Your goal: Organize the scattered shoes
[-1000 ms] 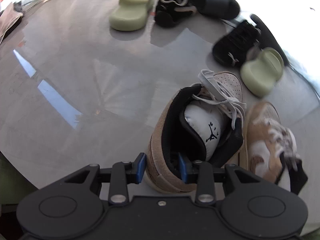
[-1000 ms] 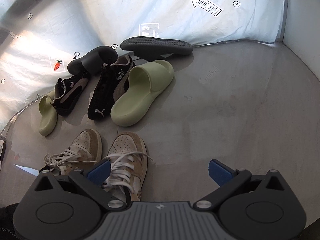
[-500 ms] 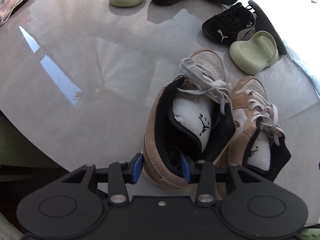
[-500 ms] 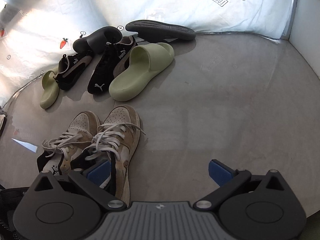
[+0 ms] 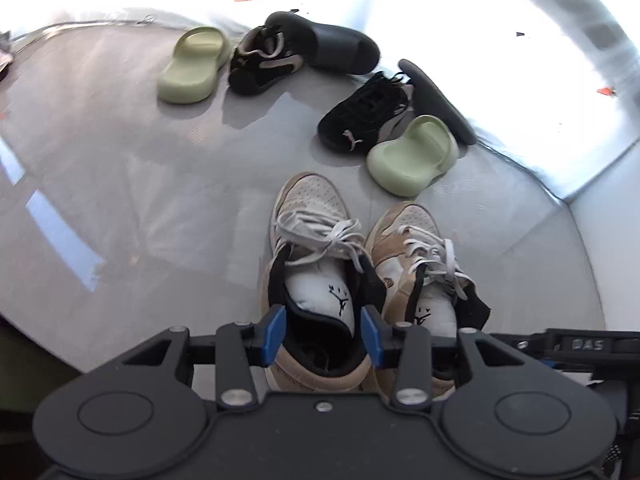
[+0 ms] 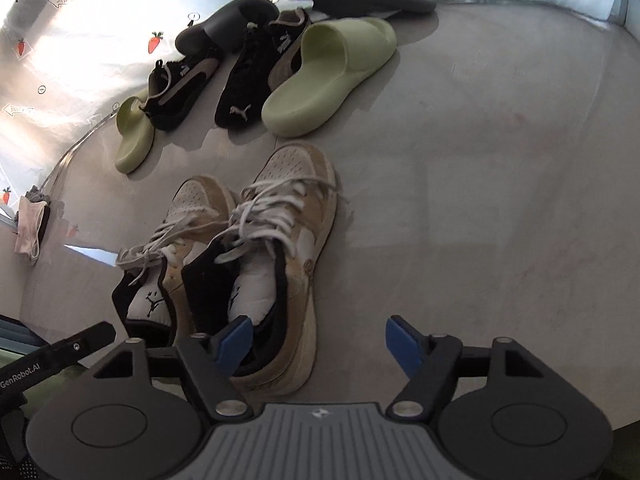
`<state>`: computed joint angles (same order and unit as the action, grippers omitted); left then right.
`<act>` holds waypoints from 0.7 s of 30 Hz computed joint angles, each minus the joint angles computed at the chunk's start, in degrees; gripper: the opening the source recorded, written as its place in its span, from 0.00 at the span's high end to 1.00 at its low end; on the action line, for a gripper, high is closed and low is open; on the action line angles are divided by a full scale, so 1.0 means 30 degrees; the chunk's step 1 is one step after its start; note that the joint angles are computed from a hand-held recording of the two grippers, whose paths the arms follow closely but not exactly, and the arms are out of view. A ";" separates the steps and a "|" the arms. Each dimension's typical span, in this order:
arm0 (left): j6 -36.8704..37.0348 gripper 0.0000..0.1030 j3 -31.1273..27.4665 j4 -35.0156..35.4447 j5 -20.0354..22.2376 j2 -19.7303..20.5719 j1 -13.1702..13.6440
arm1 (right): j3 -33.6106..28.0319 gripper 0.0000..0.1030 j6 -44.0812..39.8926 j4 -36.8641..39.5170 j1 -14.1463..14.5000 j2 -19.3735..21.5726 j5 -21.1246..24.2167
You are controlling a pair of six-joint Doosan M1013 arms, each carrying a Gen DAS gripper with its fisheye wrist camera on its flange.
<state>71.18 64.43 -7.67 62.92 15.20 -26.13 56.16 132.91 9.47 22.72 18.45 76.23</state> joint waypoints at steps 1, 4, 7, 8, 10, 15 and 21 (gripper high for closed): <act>0.0847 0.59 -0.0129 -0.0521 0.0223 0.0104 0.0215 | 0.0078 0.33 0.0331 0.0321 0.0071 0.0032 -0.0176; 0.2907 0.59 -0.0461 -0.1399 0.0818 0.0363 0.0643 | -0.0091 0.34 0.1976 0.0124 0.0551 0.0309 -0.0005; 0.4758 0.59 -0.0696 -0.2118 0.1317 0.0560 0.1158 | -0.0011 0.38 0.4316 -0.0790 0.1137 0.0437 -0.0281; 0.5000 0.60 -0.0785 -0.2441 0.1476 0.0640 0.1326 | 0.0226 0.39 0.5340 -0.1507 0.1388 0.0329 -0.0781; 0.5406 0.59 -0.1225 -0.3779 0.2083 0.1023 0.1834 | -0.0417 0.50 0.6801 -0.3584 0.1934 0.0720 0.0584; 0.6024 0.60 -0.1722 -0.4813 0.2291 0.1500 0.1947 | 0.0744 0.62 0.8599 -0.3933 0.1971 0.0068 -0.0540; 0.5294 0.59 -0.1734 -0.3757 0.1164 0.1430 0.1195 | 0.0625 0.77 0.8426 -0.5400 0.1819 0.0047 0.0049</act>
